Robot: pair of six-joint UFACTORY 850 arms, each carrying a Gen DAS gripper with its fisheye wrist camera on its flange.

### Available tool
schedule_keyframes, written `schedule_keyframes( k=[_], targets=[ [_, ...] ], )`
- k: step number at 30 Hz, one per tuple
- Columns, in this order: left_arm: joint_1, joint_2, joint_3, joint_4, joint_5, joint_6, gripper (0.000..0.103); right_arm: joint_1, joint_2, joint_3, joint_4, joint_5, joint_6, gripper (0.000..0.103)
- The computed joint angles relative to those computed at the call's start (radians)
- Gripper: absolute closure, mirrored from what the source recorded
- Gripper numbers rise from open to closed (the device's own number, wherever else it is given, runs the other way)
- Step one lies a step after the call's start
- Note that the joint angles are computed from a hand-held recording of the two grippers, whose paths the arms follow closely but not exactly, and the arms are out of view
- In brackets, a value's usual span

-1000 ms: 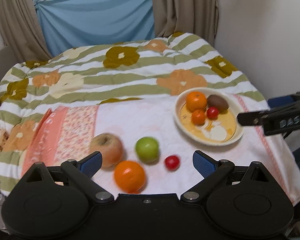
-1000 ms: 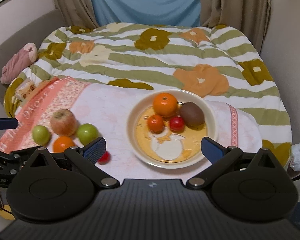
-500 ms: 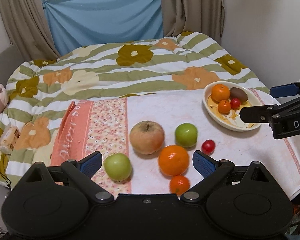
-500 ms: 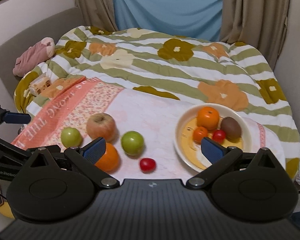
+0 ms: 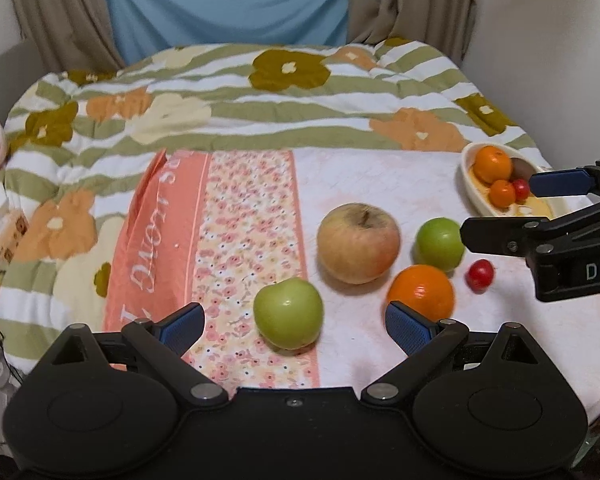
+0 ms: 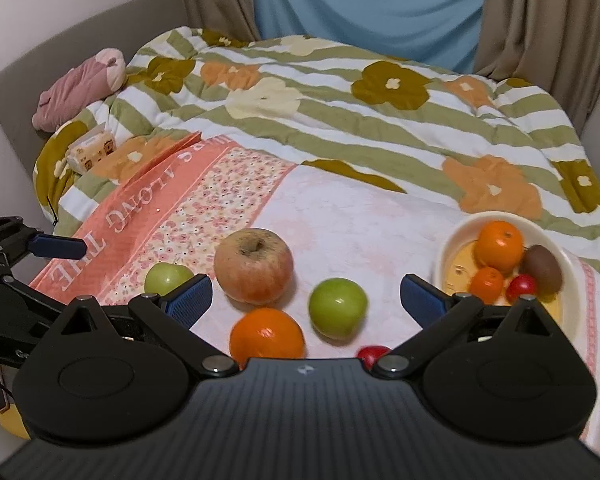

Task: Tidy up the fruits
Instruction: 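Move both tools back toward the remaining apples and oranges, then grasp a green apple with the left tool while the right tool grasps the large red-yellow apple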

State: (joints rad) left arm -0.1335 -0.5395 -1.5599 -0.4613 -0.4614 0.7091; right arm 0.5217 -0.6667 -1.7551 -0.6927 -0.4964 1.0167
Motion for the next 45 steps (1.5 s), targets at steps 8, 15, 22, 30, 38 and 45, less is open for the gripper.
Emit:
schedule_keyframes(
  k=[8,15,22,30,38,45],
  targets=[
    [-0.009,-0.077,-0.064,0.054,-0.033,-0.117,0.004,-0.026,-0.131,-0.169,0.192,-0.015,-0.237,0.0],
    [-0.025,-0.115,-0.089,0.102,-0.023,-0.198,0.022,-0.054,-0.222,-0.284,0.407,-0.019,-0.504,0.0],
    [-0.039,-0.153,-0.122,0.223,-0.034,-0.365,0.042,-0.071,-0.282,-0.36,0.558,-0.047,-0.675,0.0],
    [-0.038,-0.159,-0.126,0.219,-0.021,-0.387,0.043,-0.082,-0.369,-0.482,0.677,-0.097,-0.81,0.0],
    [-0.04,-0.157,-0.122,0.222,-0.017,-0.39,0.043,-0.086,-0.443,-0.597,0.717,-0.169,-0.854,0.012],
    [-0.043,-0.15,-0.111,0.239,-0.01,-0.393,0.043,-0.081,-0.462,-0.627,0.697,-0.197,-0.851,0.012]
  ],
)
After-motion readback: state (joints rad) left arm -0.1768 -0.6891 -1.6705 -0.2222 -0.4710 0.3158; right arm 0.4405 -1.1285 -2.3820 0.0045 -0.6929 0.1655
